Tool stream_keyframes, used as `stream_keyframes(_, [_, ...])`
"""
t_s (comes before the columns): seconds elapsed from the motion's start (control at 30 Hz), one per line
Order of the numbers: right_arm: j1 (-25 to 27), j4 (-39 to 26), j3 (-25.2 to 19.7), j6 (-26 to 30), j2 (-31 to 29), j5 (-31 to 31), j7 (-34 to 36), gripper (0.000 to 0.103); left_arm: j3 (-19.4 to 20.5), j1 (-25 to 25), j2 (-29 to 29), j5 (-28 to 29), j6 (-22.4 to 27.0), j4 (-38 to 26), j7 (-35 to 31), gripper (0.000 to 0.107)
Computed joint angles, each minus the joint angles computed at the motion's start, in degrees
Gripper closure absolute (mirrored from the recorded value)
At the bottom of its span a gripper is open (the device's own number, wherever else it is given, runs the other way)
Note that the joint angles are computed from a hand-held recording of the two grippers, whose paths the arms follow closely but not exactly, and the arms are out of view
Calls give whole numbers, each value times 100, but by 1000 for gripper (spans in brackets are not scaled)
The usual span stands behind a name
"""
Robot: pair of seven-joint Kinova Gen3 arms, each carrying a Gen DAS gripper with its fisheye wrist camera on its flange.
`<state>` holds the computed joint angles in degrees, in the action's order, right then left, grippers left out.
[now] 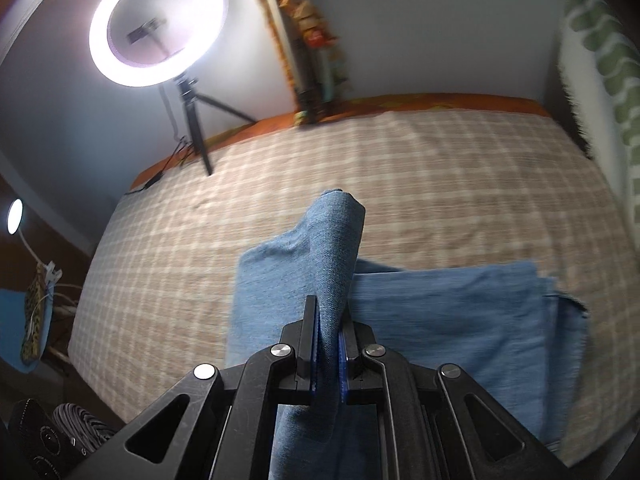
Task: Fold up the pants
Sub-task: 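Fold the held edge over the jeans and open the left tool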
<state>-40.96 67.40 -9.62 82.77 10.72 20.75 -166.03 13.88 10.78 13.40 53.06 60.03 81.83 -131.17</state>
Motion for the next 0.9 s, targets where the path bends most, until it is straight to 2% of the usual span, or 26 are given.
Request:
stream_keyframes(0.1, [79,249,5,117,-241,18,-66,98,82,253,264,-277,24,-381,323,96])
stream_keyframes(0.2, [217,497,-52,205,-459,4,-108,98,176,425,566,-571,91,-824,581,89])
stream_keyframes(0.33, [384,770,-176,289,-671,11,-118,99,272,368,642,-710,188,-993,362,63])
stream_keyframes(0.43, [536,1023,-238,217,-810,-33,-129,99,342,64,725,-645,506,-1102,252,57])
stream_keyframes(0.53, [685,1293,-288,102,-935,-87,-151,99,144,-72,605,-681,286,-959,-85,56])
stream_keyframes(0.67, [806,1522,-355,50,-999,-55,-215,99,-81,30,650,-1337,-148,-970,1,56])
stream_keyframes(0.77, [878,1600,-378,54,-1028,-93,-78,99,-115,182,884,-1867,-157,-1211,246,56])
stream_keyframes(0.9, [948,1609,-396,201,-1096,-105,116,99,27,202,746,-2190,-235,-910,-14,56])
